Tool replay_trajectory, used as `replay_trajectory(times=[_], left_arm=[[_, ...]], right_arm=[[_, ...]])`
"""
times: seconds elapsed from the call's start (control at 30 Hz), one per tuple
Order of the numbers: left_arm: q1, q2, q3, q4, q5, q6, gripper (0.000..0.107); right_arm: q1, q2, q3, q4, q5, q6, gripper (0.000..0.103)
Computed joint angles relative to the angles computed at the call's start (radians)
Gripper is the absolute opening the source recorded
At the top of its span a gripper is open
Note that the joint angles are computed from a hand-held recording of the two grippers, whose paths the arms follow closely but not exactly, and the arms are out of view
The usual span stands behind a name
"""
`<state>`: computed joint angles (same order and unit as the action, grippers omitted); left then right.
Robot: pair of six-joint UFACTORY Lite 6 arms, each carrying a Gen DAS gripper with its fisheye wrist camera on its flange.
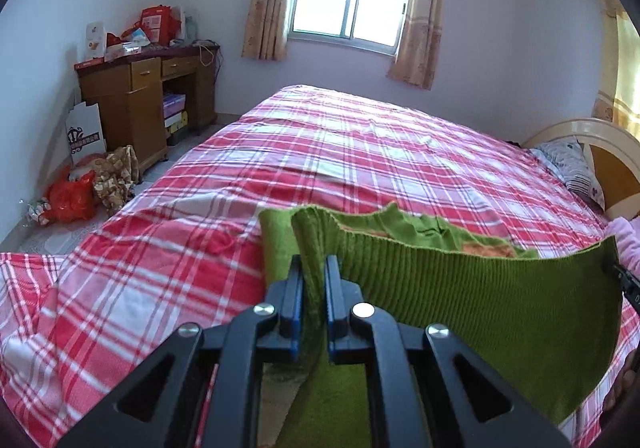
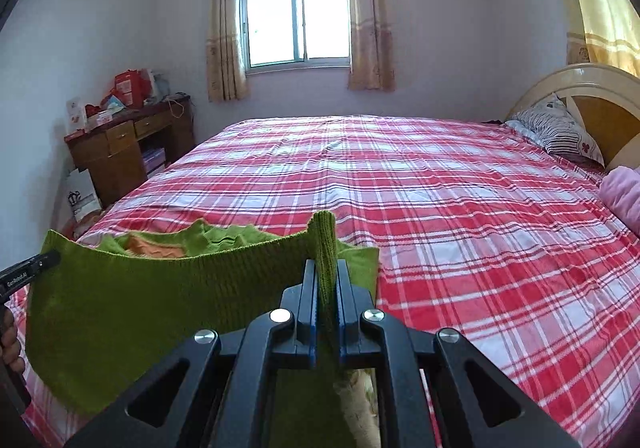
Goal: Fold small clothes
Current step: 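Grasp the folded sweater edge with the left tool while the right tool grasps beside it, lift, then fold the lifted sweater edge over the body with both tools, release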
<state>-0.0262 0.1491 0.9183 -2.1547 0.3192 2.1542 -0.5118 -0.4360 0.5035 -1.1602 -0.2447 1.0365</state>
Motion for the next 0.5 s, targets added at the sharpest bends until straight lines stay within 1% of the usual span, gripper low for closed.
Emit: replay_trajectory(times=[0.1,0.3,0.5], left_arm=[[-0.015,0.056,0.059,-0.019,-0.018,0.012,0.009],[-0.044,0.126,0.125,-0.083,-0.051,0.069,0.009],[-0.080,0.189,0.209,-0.117,-0.115,0.088,0.009]], right_arm=[[0.029,0.082,0.047,0.200,0.014,-0.188,0.006],[0.060,0.194,0.111,0.441,0.007,-0.414,0.006],[0.064,0.275,0.160,0.527,-0.008,-0.494,0.006]])
